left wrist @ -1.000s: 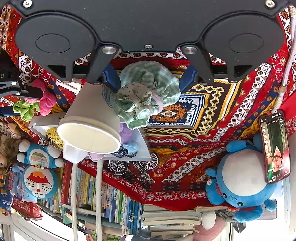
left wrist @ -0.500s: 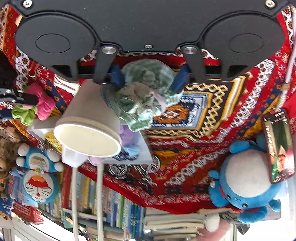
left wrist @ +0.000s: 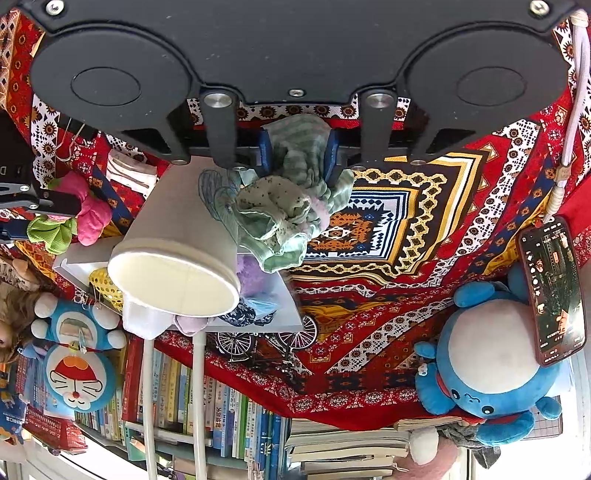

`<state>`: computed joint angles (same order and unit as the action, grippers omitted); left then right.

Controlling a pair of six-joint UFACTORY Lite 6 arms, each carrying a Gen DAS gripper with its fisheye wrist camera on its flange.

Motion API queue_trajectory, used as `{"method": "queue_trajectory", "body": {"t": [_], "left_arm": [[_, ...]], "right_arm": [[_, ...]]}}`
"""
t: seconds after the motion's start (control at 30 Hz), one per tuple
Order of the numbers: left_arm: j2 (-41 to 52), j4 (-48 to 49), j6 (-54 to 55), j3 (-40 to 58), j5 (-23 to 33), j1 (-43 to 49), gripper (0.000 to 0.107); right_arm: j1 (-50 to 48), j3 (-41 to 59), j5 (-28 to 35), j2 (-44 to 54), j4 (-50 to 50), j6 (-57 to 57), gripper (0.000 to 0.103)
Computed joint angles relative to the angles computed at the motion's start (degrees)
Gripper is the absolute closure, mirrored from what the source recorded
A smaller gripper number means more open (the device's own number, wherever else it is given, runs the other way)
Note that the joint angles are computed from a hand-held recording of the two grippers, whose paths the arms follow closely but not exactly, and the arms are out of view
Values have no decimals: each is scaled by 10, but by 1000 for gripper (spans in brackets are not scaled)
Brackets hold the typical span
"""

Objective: Organize soft objects
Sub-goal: 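Lift and carry both scrunchie bundles with both tools to the tray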

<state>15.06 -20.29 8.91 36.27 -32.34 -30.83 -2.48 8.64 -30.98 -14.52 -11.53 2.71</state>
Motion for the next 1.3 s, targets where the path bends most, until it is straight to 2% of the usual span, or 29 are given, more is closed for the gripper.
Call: {"method": "queue_trajectory", "body": {"t": [0.07,0.27,0.37,0.43,0.8,0.93,1.1,1.3], "left_arm": [[2,-1,1,1,-1,-1,81],[-23,-6,3,-5,18,6,84],[-40,11,-15,-5,35,18,85],[-53,26,-27,-1,51,29,85],[-127,76,-58,36,138,66,86],[-169,35,-4,54,165,56,86],[-199,16,7,87,204,33,86],[-182,-134,127,149,224,-38,86]], "right_arm": [[-2,2,3,0,-7,8,41],[-3,-10,19,-41,-9,32,62],[-3,-11,26,-58,-10,41,64],[-10,-11,29,-68,-22,57,65],[-112,16,43,-129,-263,282,65],[-149,34,38,-140,-339,356,65],[-181,51,28,-147,-398,412,65],[-205,61,17,-154,-444,454,65]]}}
